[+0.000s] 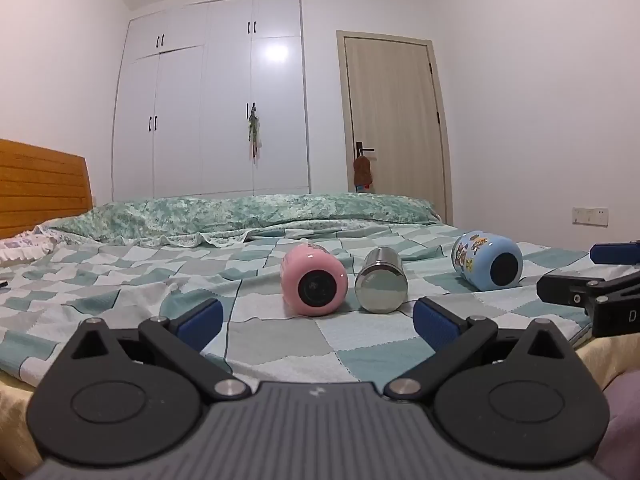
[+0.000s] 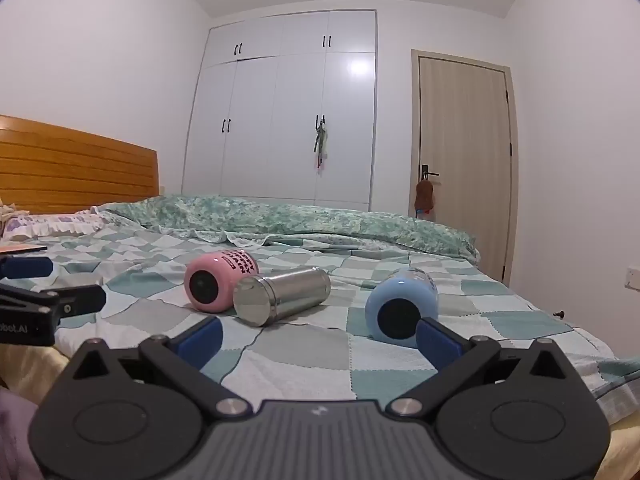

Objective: Flip cup upright

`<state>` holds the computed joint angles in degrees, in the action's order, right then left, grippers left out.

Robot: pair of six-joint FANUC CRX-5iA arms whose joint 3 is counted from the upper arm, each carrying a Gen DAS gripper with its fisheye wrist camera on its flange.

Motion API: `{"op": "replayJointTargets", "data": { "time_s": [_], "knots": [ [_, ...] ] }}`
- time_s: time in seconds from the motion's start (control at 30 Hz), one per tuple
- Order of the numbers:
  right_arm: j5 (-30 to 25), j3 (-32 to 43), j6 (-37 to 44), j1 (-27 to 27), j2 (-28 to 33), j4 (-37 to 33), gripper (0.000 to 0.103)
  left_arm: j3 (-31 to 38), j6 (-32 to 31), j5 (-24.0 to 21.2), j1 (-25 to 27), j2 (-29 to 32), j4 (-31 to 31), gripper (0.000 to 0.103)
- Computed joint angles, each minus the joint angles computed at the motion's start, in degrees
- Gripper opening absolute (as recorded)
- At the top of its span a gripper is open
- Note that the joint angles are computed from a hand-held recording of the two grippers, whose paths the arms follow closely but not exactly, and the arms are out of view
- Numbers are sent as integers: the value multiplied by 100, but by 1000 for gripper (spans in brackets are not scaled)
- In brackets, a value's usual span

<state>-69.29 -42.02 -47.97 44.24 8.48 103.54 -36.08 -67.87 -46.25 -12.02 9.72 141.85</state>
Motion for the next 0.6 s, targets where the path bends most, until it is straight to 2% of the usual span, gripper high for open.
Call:
{"op": "replayJointTargets", "data": {
  "time_s": [0.2,0.3,0.53,0.6],
  "knots": [
    [3,10,-7,-4,8,0,103,-43,307,-29,86,-37,-181,103],
    [21,-29,-66,-37,-29,27,103,62,84,-38,57,88,-113,103],
    [64,-96,-43,-104,-84,79,103,40,71,-46,40,65,-95,103],
    [-50,32,94,30,40,-45,103,43,87,-53,51,70,-106,103]
  ]
}}
